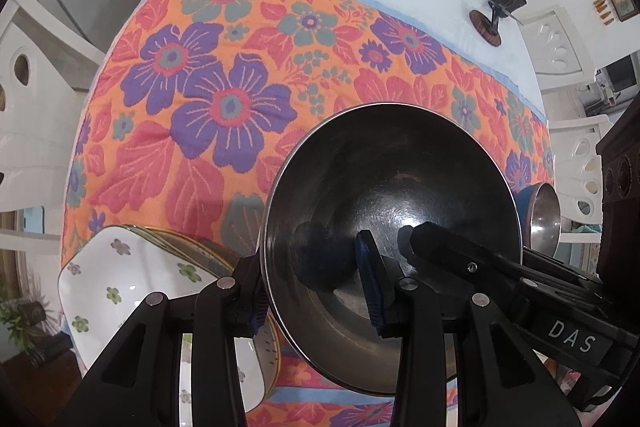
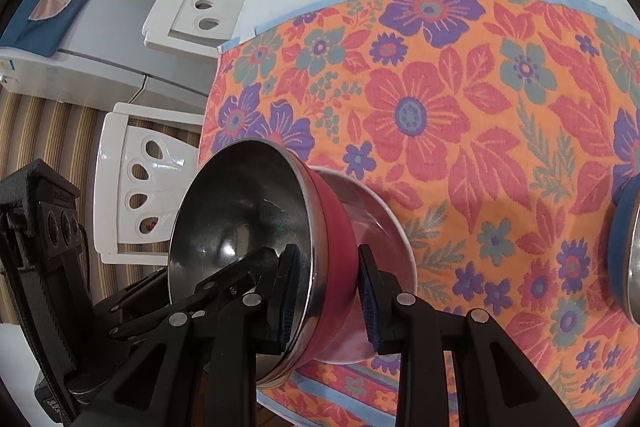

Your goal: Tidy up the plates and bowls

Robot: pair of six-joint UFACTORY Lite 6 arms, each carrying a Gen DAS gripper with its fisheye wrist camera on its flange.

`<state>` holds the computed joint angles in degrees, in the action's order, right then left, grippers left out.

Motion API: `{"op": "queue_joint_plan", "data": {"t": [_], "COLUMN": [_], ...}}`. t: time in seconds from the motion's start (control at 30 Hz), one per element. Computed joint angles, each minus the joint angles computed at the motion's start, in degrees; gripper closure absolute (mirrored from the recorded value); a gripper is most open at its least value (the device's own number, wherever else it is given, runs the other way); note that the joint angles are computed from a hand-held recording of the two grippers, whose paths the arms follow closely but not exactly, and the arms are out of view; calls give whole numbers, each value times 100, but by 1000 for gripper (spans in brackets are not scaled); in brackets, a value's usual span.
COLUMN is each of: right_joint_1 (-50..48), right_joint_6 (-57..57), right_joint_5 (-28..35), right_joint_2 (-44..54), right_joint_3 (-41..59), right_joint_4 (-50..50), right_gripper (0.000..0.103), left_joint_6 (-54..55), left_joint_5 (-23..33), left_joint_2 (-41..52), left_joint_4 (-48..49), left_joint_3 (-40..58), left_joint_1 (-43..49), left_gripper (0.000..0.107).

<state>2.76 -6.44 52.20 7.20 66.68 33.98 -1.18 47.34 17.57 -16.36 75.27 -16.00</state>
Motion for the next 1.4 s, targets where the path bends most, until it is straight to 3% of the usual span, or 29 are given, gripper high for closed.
{"op": "queue_joint_plan", "data": {"t": [1.03, 1.4], "right_joint_1": [-112, -146], "right_joint_6": [-246, -247], "right_joint_5": [-587, -521], "right_joint_2": [-65, 97], "right_joint_3": [-705, -599], "right_joint_4": [323, 284], "right_gripper": [73, 70], "left_joint_6": [100, 161], "left_joint_5": [-240, -182], "left_joint_2": [-15, -180], "left_joint_4": [-226, -276], "left_joint_3": [-608, -669], "left_joint_1": [-28, 89], "left_gripper": [70, 70]}}
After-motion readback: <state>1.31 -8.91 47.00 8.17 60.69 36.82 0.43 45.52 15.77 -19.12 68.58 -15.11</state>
